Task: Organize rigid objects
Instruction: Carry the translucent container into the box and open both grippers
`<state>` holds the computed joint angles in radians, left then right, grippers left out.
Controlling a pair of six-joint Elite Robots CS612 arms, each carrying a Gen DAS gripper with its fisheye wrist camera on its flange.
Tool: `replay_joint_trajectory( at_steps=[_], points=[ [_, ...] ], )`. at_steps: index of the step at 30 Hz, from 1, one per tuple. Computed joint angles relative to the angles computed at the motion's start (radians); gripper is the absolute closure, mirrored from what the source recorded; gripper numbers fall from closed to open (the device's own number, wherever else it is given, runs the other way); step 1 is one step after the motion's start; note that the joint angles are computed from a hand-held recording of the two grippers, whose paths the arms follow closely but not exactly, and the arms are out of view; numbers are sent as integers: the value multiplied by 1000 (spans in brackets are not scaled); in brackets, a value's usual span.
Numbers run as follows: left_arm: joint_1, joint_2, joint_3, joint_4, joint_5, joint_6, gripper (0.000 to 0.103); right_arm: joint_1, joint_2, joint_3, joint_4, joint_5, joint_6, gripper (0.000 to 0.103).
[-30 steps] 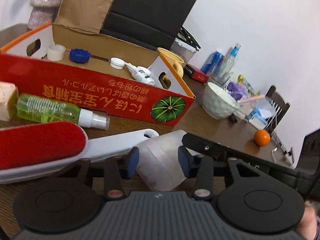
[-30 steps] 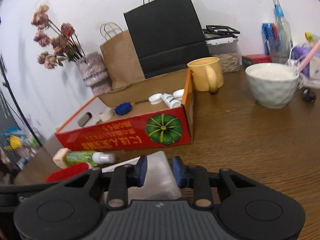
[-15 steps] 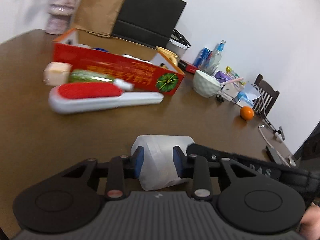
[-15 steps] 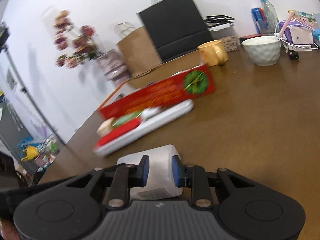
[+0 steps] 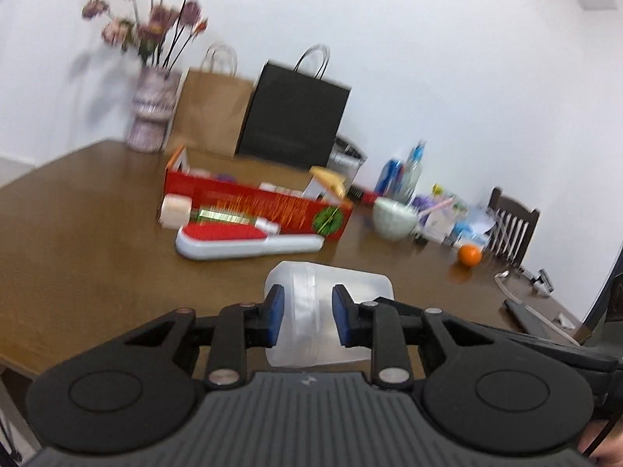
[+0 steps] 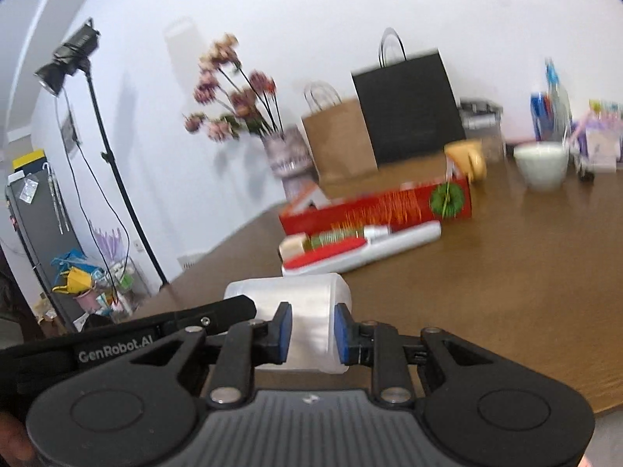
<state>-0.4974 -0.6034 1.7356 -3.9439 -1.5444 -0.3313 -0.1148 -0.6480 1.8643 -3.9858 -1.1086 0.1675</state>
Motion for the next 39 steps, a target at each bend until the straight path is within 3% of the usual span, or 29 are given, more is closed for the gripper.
replay_joint_trajectory(
  at_steps=[6, 10, 12, 16, 20, 25, 33, 39],
  points=[
    [9, 8, -28, -56, -35, 18, 76, 1, -15, -26, -18, -10, -5, 80],
    [29, 19, -105, -46, -37, 85, 76, 6, -4, -116, 22, 3, 21, 80],
    [46, 21, -158, 6, -62, 80, 76, 10, 4, -178, 57, -4, 28, 80],
    [84, 24, -286, 175, -124, 43, 76, 5, 36, -341, 173, 36, 104, 80],
    [120, 56, -468, 410, -184, 50, 76, 13, 92, -536, 328, 26, 101, 80],
    [168, 177, -775, 706, -274, -31, 76, 23, 194, -824, 625, 34, 79, 80],
    [194, 387, -1191, 1071, -235, -25, 76, 36, 416, -1260, 1056, 67, 129, 80],
    [198, 534, -1478, 1337, -156, -3, 76, 45, 601, -1598, 1368, 101, 164, 80]
  ],
)
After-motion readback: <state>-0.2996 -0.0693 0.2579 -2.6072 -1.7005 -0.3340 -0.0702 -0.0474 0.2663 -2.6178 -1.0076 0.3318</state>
